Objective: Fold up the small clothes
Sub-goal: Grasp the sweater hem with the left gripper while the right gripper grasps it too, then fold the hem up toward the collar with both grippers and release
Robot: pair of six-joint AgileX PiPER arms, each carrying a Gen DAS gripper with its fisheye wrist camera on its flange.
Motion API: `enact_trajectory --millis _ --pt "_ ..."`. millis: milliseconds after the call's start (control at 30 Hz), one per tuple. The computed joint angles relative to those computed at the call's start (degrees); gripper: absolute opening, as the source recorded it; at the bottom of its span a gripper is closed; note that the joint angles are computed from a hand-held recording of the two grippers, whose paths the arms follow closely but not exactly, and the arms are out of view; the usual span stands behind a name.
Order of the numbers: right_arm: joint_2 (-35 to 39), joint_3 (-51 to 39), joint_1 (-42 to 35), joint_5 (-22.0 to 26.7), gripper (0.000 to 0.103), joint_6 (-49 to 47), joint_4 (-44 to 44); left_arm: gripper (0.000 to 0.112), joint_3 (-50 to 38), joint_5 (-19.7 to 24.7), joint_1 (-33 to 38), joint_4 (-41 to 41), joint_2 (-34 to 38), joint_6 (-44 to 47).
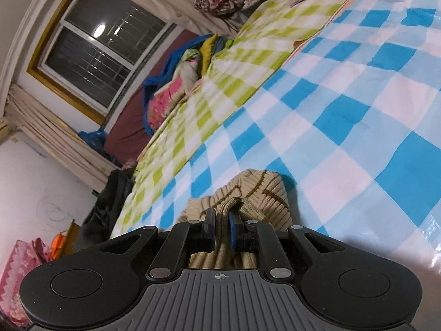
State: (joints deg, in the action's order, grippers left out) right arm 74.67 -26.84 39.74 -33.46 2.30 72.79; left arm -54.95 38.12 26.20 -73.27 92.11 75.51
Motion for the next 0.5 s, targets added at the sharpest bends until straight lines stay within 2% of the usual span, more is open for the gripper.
enact_trajectory --millis 67,167,233,267,300,400,500 --pt "-0.4 -0.6 -0.1 0.7 0.016 -2.2 1.2 0.019 0.0 -0.1 0.4 0.1 -0.3 -1.2" --pt "-0.5 -1.5 1.8 -1.9 0.023 -5.7 3.5 0.026 -0.3 1.0 1.6 0.8 -0.5 -3.4" --pt "-0.8 -2.3 3.6 -4.4 0.033 -10.4 6.5 0.043 0.3 -0.3 2.1 -0.2 -1.3 -2.9" --pt "-0.8 -2.8 4.7 -5.9 0.035 -13.1 8.0 0.058 1.2 -2.6 1.8 -1.7 -2.2 -1.7" --pt "-0.7 -3.4 5.2 -6.5 0.036 -16.1 9.3 0.062 1.7 -4.5 1.7 -3.4 -2.6 -0.3" --pt "0.4 -5.3 6.3 -7.1 0.036 -24.3 13.5 0.061 1.1 -4.7 2.7 -3.7 -2.8 -0.4" --pt "2.0 -7.0 7.2 -7.3 0.036 -31.3 16.9 0.061 3.9 -4.6 2.6 -7.4 -5.4 8.6"
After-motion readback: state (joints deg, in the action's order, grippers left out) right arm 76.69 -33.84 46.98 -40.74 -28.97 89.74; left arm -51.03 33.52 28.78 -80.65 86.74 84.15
